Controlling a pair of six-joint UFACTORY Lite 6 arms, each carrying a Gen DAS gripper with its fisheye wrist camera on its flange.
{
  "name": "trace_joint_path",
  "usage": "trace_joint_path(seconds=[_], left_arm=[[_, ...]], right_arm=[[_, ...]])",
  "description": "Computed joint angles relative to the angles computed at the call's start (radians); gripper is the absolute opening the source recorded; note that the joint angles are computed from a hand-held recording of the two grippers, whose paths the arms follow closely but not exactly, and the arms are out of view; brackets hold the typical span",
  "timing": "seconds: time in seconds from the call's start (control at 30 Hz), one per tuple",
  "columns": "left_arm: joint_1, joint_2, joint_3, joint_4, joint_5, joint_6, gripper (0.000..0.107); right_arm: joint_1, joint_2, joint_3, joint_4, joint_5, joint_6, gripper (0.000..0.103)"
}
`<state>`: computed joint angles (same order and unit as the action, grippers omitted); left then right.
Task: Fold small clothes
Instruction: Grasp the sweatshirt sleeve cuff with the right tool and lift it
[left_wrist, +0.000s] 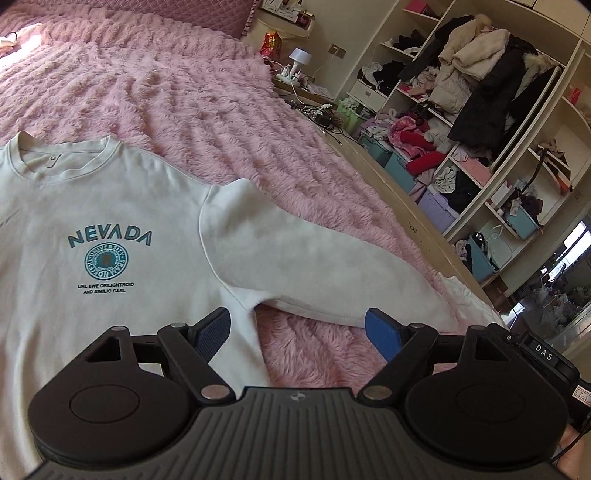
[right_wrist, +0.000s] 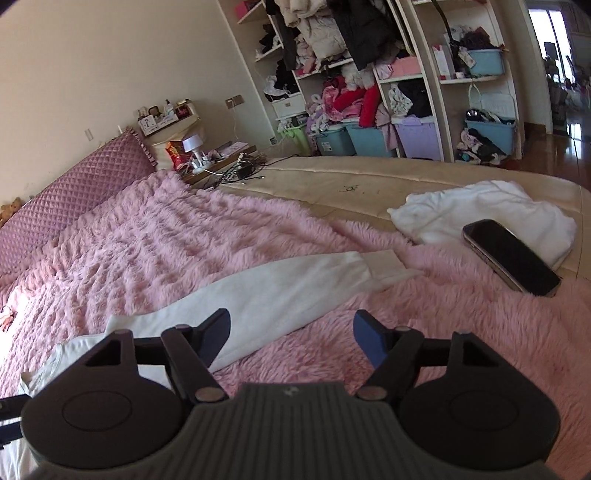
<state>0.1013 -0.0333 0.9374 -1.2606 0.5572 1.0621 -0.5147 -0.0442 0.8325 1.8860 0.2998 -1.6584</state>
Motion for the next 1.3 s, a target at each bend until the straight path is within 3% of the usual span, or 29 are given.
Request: trace_joint_path(seconds=[0.17,0.4,0.6,0.67,0.73,0.77,0.9,1.1,1.3], left_arm=[[-0.087,0.186,0.130,-0.081,-0.058,0.030,0.097],[-0.176,0.355,0.258,-0.091,-0.097,0.029,0.097],[-0.199,0.459,0.318,-0.070,-0.086,-0.023,0.097],[-0.203,0.473,0.323,-0.062,-0.091,-0.032,0.097],[-0.212,0.487,0.329,-0.042,-0.092,-0.047,0.097],[-0.217,0.491,0.330,-0.038,-0.095,-0.046,0.097],[-0.231,0.496,0.327,-0.044,-0.113,-0.024,0.097],[-0.250,0.540,0.358,-0.007,-0.132,-0.051,0.097],[-0.249,0.557,0.394,0.052,-0.109,-0.079,0.098]], right_arm=[[-0.069,0.302,0.232,0.035,0.027,0.080,0.067],[-0.155,0.669,0.571,-0.179,0.135,0.511,0.066],[-0.144,0.794,0.674,0.029,0.139,0.378,0.063],[-0.131,0.823,0.715,0.029,0.096,0.402,0.040],[-0.127,0.849,0.744,0.046,0.082,0.409,0.009],[-0.129,0.864,0.763,0.019,0.081,0.443,0.004],[-0.142,0.872,0.763,0.042,0.114,0.412,0.002],[-0.142,0.749,0.630,0.217,0.154,0.176,0.002],[-0.104,0.624,0.585,0.209,0.187,0.174,0.002]])
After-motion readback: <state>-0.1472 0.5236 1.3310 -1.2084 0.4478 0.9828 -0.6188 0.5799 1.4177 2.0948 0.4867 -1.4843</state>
